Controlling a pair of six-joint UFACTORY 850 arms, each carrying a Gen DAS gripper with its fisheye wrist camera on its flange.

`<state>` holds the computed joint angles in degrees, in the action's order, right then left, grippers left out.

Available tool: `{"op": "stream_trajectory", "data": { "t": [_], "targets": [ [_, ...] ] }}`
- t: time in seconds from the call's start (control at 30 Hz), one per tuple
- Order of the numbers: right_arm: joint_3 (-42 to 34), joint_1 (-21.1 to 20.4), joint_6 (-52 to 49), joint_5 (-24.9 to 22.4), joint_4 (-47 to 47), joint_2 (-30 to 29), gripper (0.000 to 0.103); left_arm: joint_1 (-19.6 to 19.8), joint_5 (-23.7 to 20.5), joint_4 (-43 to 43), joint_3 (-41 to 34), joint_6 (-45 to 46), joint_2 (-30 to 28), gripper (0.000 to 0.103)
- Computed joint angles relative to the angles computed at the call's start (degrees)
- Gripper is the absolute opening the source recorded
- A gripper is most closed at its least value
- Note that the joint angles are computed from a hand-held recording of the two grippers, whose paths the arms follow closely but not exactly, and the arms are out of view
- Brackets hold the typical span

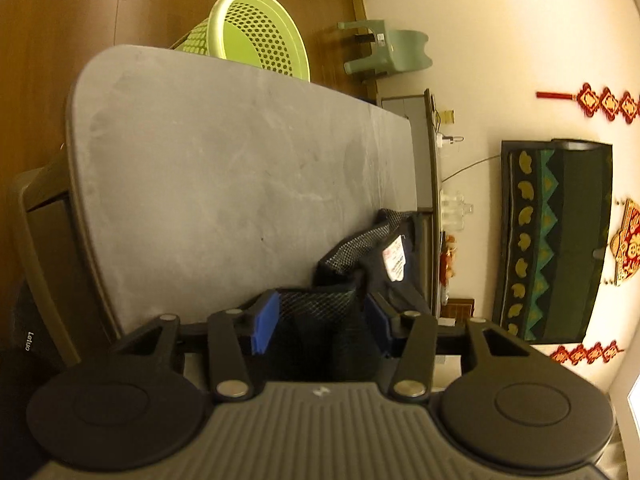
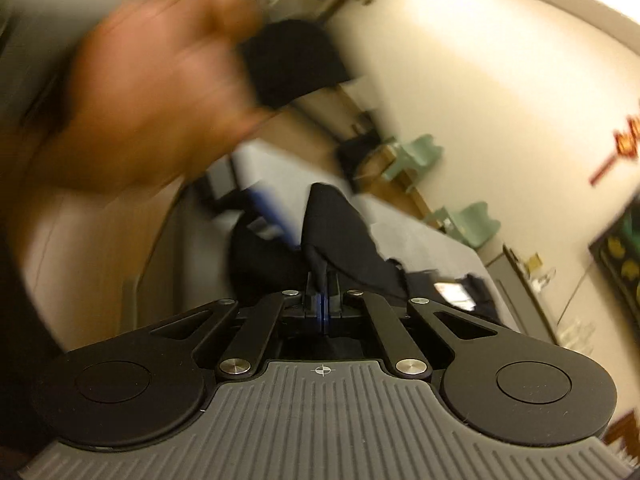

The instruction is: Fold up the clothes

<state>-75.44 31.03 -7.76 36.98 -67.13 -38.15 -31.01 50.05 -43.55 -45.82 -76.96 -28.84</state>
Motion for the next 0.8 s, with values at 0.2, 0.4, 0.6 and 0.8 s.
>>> {"op": "stream_trajectory", "data": {
  "t": [0.2,0.4,0.6,0.8],
  "targets": [
    [2.0,1.5,-7.8,-1.0,6.6,-0.2,0.005,-5.3,2.1,-19.6,1.0,20.4,4.3,0.051],
    [0.4,1.3,-0.3,0.6,1.2,-1.0,0.012,-5.2,-1.3,-12.9,-1.6,35.9,5.4,0.054],
    [-1.7,-7.4,24.1,8.1,-17.7,1.4,0.065,-1.7,-15.5,-14.0,-4.9,41.3,4.0,0.045],
    [-6.9,-21.5,54.5,3.8,-23.1,0.6,0.071,-2.6,-14.1,-17.6,-4.6,43.1,4.8,0.046]
  ]
}}
